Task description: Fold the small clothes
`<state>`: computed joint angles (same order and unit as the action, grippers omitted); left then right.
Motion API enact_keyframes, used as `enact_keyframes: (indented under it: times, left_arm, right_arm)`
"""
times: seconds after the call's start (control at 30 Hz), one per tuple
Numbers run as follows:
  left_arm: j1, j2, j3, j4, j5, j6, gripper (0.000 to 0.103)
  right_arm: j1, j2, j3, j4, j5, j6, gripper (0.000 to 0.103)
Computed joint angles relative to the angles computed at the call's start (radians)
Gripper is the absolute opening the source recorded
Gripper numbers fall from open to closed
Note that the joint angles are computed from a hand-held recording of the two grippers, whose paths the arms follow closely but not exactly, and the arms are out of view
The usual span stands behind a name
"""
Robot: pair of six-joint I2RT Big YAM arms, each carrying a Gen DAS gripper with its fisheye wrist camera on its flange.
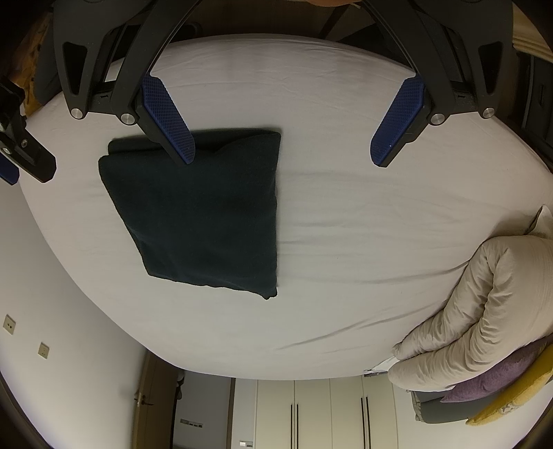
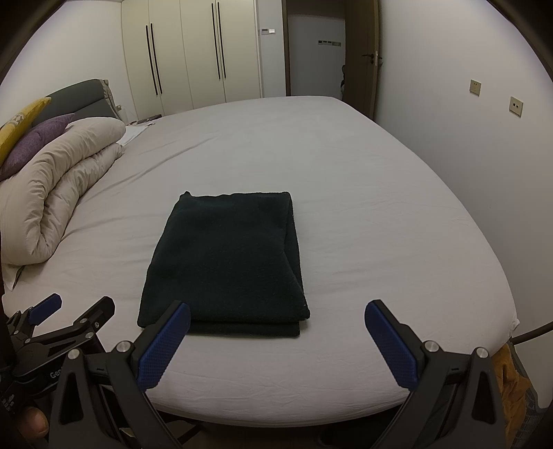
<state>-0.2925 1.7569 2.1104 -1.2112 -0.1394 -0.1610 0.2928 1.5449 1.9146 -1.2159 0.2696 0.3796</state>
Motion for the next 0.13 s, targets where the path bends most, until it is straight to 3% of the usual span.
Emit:
enact_keyframes:
  times: [0.13]
  left_arm:
    - [0.001,-0.005,-0.009,0.010,0.001,0.004,0.103]
  right_arm:
    - [-0.001,0.001,0.002,0.000,0.001,-0.002,0.103]
